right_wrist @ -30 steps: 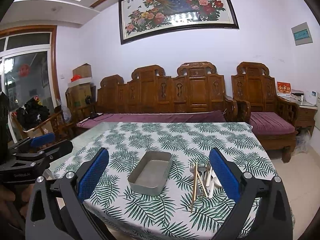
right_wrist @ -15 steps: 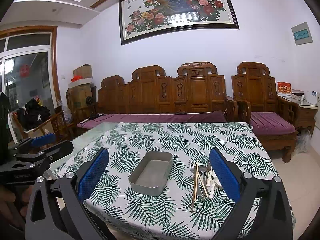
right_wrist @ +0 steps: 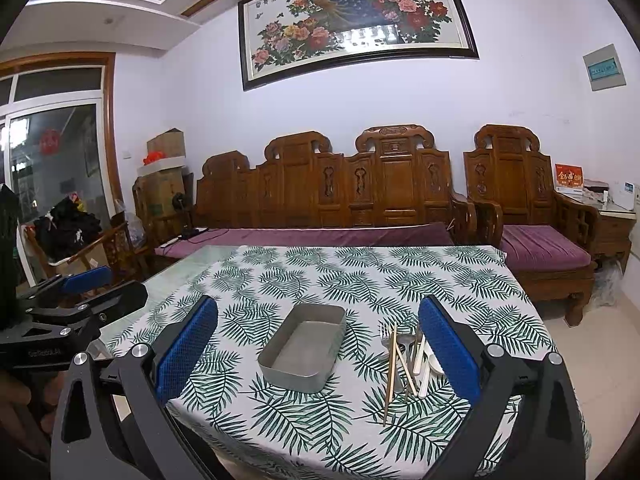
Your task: Organize utensils
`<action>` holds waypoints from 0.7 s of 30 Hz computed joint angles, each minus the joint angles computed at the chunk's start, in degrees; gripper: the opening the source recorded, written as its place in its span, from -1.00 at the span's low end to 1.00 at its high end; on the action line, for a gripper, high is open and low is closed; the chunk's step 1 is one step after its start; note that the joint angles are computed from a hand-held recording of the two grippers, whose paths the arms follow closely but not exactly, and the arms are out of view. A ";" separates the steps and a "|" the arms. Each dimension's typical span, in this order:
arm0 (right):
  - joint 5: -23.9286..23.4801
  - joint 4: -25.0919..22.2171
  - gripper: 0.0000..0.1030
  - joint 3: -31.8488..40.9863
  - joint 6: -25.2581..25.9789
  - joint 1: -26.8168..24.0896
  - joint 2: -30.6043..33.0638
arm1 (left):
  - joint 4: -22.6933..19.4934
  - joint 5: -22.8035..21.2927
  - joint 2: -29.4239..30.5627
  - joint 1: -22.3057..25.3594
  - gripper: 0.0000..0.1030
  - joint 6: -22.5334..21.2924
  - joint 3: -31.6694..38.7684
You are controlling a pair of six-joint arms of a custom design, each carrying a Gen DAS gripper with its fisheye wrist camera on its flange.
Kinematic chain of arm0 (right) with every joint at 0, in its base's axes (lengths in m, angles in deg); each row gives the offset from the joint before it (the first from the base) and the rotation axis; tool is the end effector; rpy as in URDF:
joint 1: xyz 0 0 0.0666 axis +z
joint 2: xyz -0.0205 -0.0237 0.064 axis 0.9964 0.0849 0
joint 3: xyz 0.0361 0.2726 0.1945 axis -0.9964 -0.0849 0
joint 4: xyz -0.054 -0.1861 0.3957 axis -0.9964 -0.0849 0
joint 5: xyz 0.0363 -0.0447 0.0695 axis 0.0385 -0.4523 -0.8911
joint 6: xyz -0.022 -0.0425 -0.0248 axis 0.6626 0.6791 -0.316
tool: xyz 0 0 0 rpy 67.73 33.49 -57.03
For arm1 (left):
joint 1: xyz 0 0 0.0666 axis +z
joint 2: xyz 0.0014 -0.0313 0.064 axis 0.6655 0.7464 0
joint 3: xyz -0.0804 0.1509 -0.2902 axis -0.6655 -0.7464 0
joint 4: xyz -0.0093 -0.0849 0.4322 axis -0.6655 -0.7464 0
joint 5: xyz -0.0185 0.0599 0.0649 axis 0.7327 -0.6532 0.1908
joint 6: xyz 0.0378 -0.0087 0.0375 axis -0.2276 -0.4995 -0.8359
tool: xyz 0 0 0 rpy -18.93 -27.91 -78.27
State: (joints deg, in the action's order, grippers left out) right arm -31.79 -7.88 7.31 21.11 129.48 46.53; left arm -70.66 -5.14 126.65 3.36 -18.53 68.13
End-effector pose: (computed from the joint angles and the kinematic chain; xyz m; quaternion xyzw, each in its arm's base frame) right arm 0.3428 0.3223 0.6141 -0.1505 0.8025 0.1858 0.5466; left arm 0.3027 -0.2130 0.5674 -0.0274 0.8297 0.0003 0.5575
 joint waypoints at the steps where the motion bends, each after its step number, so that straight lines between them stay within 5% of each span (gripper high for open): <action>1: 0.22 -0.22 0.95 0.50 -0.07 0.21 0.32 | 0.12 -0.02 -0.08 -0.01 0.87 -0.02 -0.18; 11: 1.44 -1.34 0.95 2.41 -0.69 1.68 1.49 | -0.84 0.74 0.91 -0.08 0.87 0.44 0.90; 21: -1.01 -2.93 0.84 0.97 -0.94 -0.85 2.01 | -1.45 6.95 3.37 3.25 0.87 2.54 -1.01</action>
State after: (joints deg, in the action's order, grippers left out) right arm -32.80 -10.81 8.29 20.17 128.63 48.54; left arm -72.11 1.81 130.01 6.61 -15.99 67.12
